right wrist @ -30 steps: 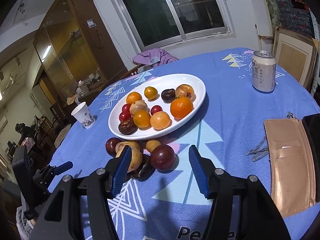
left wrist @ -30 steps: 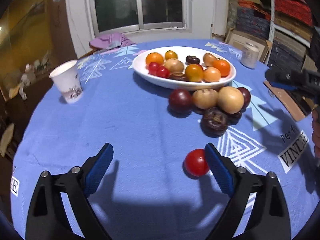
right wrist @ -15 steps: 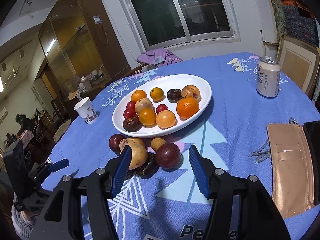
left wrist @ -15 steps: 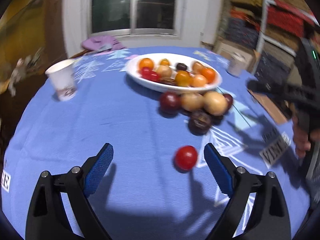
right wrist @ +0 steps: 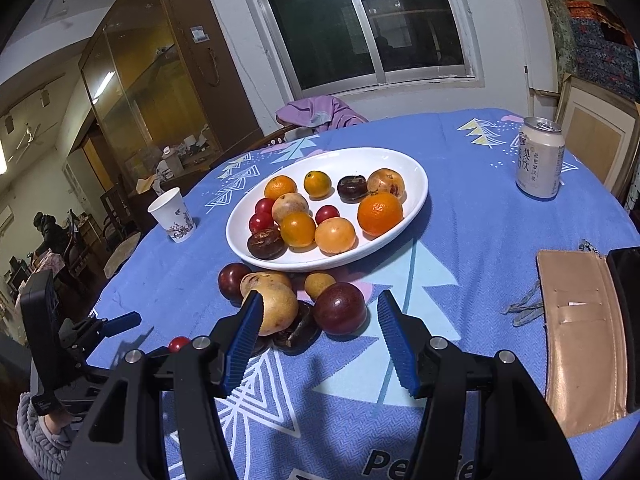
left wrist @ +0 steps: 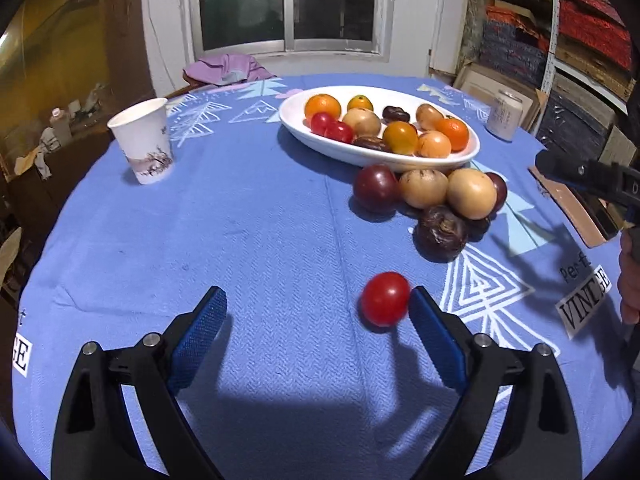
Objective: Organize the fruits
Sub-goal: 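Move both open tools back toward the remaining fruit, then grasp the red tomato with the left tool while the right tool grasps a pale pear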
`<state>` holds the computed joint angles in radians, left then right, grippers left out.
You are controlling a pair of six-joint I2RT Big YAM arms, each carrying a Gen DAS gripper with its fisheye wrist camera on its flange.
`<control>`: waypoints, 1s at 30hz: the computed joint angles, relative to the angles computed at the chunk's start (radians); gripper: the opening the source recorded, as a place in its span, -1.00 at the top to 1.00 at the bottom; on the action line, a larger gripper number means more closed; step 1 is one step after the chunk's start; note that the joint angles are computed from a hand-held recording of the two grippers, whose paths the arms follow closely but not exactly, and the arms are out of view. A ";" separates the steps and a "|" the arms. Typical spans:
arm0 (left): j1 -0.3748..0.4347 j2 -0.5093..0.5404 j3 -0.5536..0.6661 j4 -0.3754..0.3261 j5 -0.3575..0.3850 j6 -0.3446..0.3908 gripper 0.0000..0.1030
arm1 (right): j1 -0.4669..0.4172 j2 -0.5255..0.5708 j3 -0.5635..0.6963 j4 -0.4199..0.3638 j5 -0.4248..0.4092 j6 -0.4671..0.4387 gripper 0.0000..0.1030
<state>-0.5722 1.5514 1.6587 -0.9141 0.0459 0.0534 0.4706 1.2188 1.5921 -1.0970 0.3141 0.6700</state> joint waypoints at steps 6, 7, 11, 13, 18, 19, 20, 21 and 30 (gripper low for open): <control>-0.014 0.015 0.017 -0.031 0.039 0.052 -0.76 | 0.008 0.005 0.007 -0.005 0.010 -0.011 -0.17; -0.012 0.024 0.028 -0.043 0.048 0.042 -0.76 | 0.009 0.007 0.008 -0.007 0.011 -0.012 -0.17; 0.002 0.041 0.046 -0.064 0.069 0.005 -0.76 | 0.028 0.020 0.013 -0.007 0.032 -0.025 -0.17; 0.001 0.052 0.058 -0.077 0.078 0.003 -0.76 | 0.054 0.041 0.029 -0.020 0.076 -0.056 -0.17; -0.013 0.062 0.072 -0.082 0.099 0.023 -0.55 | 0.101 0.095 0.065 -0.047 0.150 -0.145 0.04; -0.016 0.064 0.073 -0.085 0.101 0.031 -0.53 | 0.103 0.101 0.068 -0.049 0.159 -0.152 0.04; -0.018 0.065 0.075 -0.087 0.106 0.038 -0.46 | 0.102 0.109 0.074 -0.050 0.161 -0.159 0.04; -0.021 0.065 0.075 -0.087 0.108 0.043 -0.43 | 0.102 0.116 0.078 -0.050 0.160 -0.163 0.04; -0.017 0.068 0.079 -0.094 0.147 0.040 -0.32 | 0.114 0.183 0.138 -0.068 0.166 -0.195 0.12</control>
<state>-0.5889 1.6199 1.7381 -1.0078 0.1930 0.0934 0.5846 1.4021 1.7299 -1.1650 0.4801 0.4750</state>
